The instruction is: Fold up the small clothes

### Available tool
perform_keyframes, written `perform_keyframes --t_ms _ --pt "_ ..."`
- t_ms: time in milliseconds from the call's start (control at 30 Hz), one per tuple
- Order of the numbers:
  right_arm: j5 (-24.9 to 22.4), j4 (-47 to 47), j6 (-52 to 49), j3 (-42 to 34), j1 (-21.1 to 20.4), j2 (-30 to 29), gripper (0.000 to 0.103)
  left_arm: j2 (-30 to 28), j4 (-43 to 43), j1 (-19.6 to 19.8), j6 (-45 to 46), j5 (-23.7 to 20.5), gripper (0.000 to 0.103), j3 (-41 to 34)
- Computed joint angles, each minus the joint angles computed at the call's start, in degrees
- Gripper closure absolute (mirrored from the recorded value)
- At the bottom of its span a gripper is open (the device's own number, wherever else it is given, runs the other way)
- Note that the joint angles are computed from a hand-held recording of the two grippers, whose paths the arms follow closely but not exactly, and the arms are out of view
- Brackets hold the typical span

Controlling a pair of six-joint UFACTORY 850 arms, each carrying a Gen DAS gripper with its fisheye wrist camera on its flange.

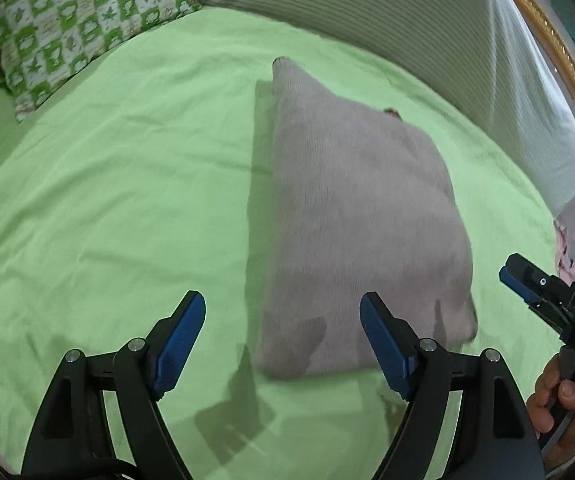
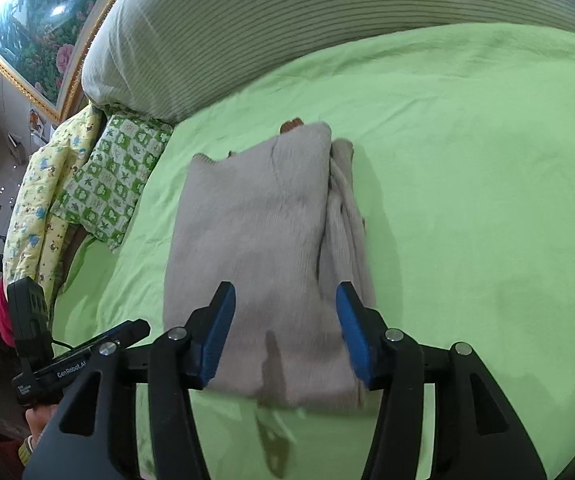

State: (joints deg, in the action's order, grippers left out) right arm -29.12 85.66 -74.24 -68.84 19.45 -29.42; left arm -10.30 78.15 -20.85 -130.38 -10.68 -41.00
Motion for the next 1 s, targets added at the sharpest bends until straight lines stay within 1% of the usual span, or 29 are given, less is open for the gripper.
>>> perform_keyframes --t_ms 33,100,133,200,233,300,367,433,500,567,667,733,767,833,867,900,933,967,1000 --pt "0.37 0.84 -1.15 1.42 0.22 0.97 0.046 0.60 0.01 -0.63 -0.03 -0.60 0.023 0.53" --pt "0.87 3.37 -4.42 4.06 0.64 2.74 0.044 1.85 -1.95 -2.44 1.75 -3.17 0.023 1.32" --pt "1.14 5.29 -6.92 5.66 0.87 3.88 0.043 2.39 -1.28 -3.35 1.27 -4.43 0.023 1.55" --pt "1.79 9.01 -11.94 8.06 1.32 5.65 0.036 3.74 0.02 -5.43 0.82 -7.17 0.021 2.14" --pt "2.54 12.06 -15.88 9.57 1.74 6.89 0.035 4.18 -1.40 -6.73 2.66 -9.33 0.020 2.08" --pt "4.05 17.00 -21.96 11.65 2.52 8.67 0.026 4.60 -3.24 -8.64 5.30 -12.51 0.020 1.89" --pt "4.99 21.53 -27.27 13.48 3.16 10.31 0.023 4.93 -5.19 -10.26 7.32 -14.74 0.016 1.83" --pt "5.24 24.65 -31.13 14.77 3.58 11.50 0.022 5.07 -6.36 -10.88 8.76 -15.07 0.015 1.83" --pt "5.83 28.09 -35.11 16.05 4.10 12.68 0.021 5.61 -5.76 -12.02 7.89 -16.30 0.015 2.18" --pt "5.85 31.52 -38.81 17.58 4.51 13.93 0.019 6.24 -5.23 -13.04 7.27 -18.08 0.014 2.47" --pt "6.02 37.28 -44.92 20.05 5.11 15.99 0.017 7.23 -5.64 -15.30 7.23 -23.75 0.014 2.44" --pt "6.02 41.88 -50.13 21.66 5.47 17.42 0.017 7.65 -5.36 -16.17 6.53 -26.26 0.012 2.41" --pt "5.85 43.23 -51.77 22.19 5.52 17.92 0.016 7.76 -6.66 -16.59 7.09 -27.89 0.011 2.03" --pt "5.37 49.08 -58.61 23.75 5.91 19.31 0.014 7.26 -9.24 -17.26 8.73 -31.26 0.008 0.91" --pt "4.47 53.42 -63.90 24.88 6.17 20.22 0.011 6.97 -10.31 -17.59 9.76 -33.00 0.005 0.33" --pt "3.65 56.05 -67.17 25.55 6.33 20.59 0.003 6.99 -9.44 -17.90 9.63 -33.69 0.005 0.32" --pt "2.59 59.97 -71.74 26.39 6.60 20.87 0.000 6.93 -8.62 -18.16 9.04 -33.96 0.005 0.39" --pt "2.21 62.45 -74.49 26.76 6.89 20.82 0.000 6.77 -7.64 -18.35 8.00 -34.08 0.004 0.51" --pt "2.59 63.38 -76.12 26.56 7.08 20.15 0.000 6.81 -6.04 -18.43 6.18 -33.49 0.003 0.96"
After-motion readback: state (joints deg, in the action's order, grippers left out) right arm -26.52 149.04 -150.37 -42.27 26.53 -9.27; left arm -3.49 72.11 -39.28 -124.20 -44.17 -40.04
